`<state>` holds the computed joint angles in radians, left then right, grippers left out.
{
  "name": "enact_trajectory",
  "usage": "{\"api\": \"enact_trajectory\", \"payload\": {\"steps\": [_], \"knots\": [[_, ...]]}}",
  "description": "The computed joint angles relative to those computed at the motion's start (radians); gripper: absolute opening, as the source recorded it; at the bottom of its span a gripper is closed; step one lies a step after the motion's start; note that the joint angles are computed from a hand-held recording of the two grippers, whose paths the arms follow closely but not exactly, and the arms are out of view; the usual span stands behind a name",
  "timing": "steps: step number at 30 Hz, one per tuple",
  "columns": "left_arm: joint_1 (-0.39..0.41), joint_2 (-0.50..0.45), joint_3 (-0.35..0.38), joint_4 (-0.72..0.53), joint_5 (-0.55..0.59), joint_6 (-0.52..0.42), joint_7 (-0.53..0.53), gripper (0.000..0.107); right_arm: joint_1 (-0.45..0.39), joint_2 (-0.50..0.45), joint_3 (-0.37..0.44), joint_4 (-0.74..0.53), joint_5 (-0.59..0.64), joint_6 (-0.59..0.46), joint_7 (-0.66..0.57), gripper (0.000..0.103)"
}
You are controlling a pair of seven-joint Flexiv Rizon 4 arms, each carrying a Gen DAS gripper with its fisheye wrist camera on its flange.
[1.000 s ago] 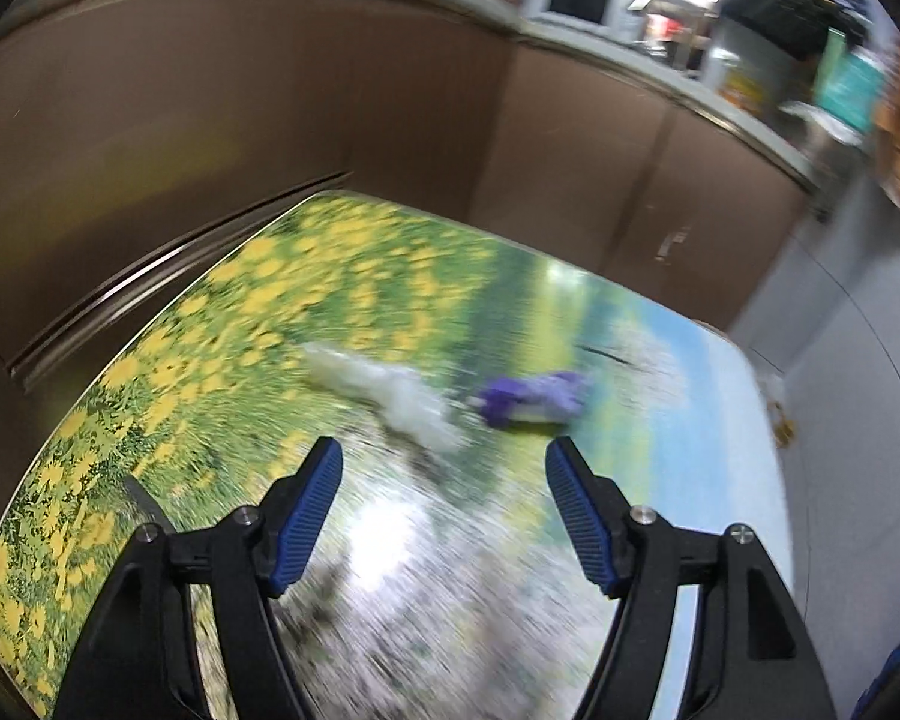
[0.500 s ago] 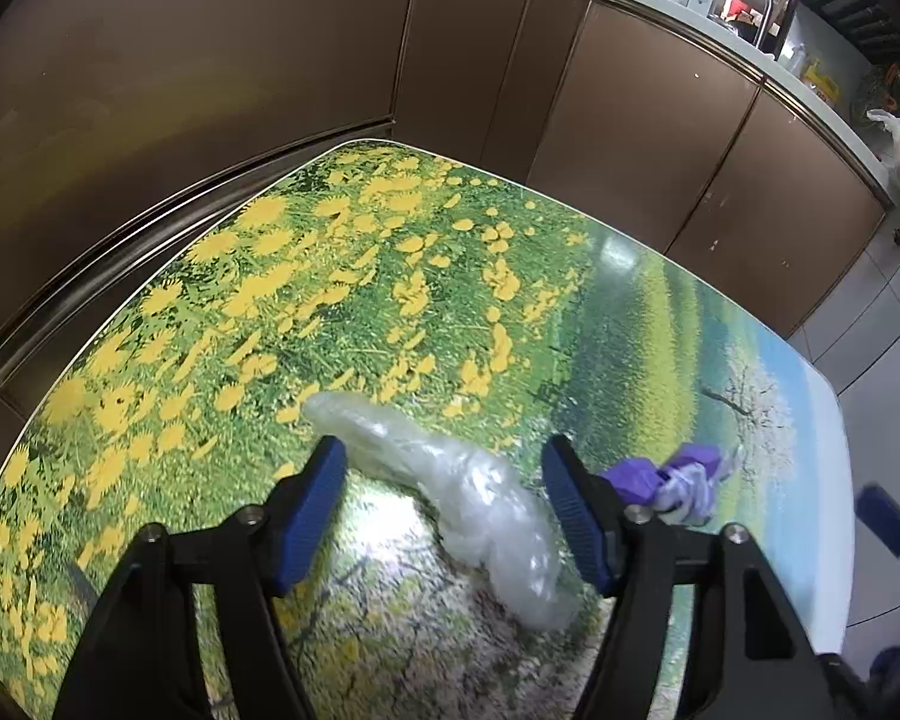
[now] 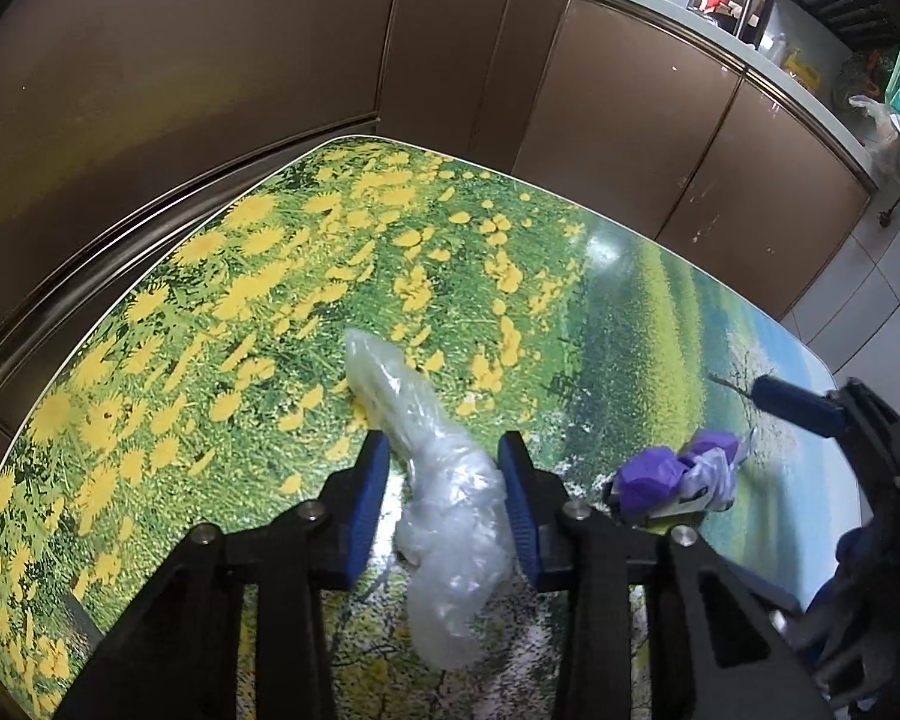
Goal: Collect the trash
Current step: 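Grasp clear plastic bag with left tool while right tool grasps purple glove bundle, then carry bag and glove bundle over the bin and open both tools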
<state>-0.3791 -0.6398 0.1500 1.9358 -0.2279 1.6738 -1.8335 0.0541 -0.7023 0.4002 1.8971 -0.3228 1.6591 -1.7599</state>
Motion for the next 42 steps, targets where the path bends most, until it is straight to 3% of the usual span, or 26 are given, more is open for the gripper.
{"api": "enact_trajectory", "payload": {"steps": [5,7,8,9,17,22,27,33,37,42], "knots": [[-0.015,0.008,0.014,0.016,0.001,0.016,-0.003,0.034,0.014,0.005,-0.019,-0.001,0.002,-0.039,-0.014,0.058],[-0.033,0.007,0.033,0.016,0.0,0.017,-0.006,0.033,0.004,0.006,-0.007,0.004,0.011,-0.044,-0.024,0.053],[-0.038,0.008,0.037,0.018,-0.001,0.018,-0.006,0.032,0.0,0.008,-0.003,0.008,0.016,-0.041,-0.028,0.044],[-0.037,0.01,0.035,0.02,-0.002,0.018,-0.006,0.03,-0.003,0.008,0.002,0.007,0.02,-0.051,-0.03,0.026],[-0.007,0.048,-0.014,0.096,-0.002,0.067,0.006,0.026,0.014,0.055,-0.011,0.076,0.06,-0.026,-0.015,0.026],[-0.014,0.089,-0.019,0.154,-0.009,0.102,0.027,0.026,-0.04,0.114,0.047,0.166,0.08,0.031,0.01,0.026],[-0.075,0.15,0.017,0.22,-0.033,0.126,0.048,0.025,-0.127,0.186,0.128,0.268,0.062,0.101,0.063,0.026],[-0.217,0.228,0.111,0.292,-0.092,0.148,0.098,0.025,-0.262,0.3,0.225,0.42,0.019,0.224,0.155,0.026],[-0.332,0.271,0.168,0.32,-0.15,0.157,0.15,0.025,-0.42,0.382,0.294,0.522,-0.057,0.324,0.255,0.026],[-0.444,0.293,0.178,0.314,-0.215,0.167,0.23,0.025,-0.608,0.492,0.29,0.646,-0.19,0.466,0.415,0.026]]}}
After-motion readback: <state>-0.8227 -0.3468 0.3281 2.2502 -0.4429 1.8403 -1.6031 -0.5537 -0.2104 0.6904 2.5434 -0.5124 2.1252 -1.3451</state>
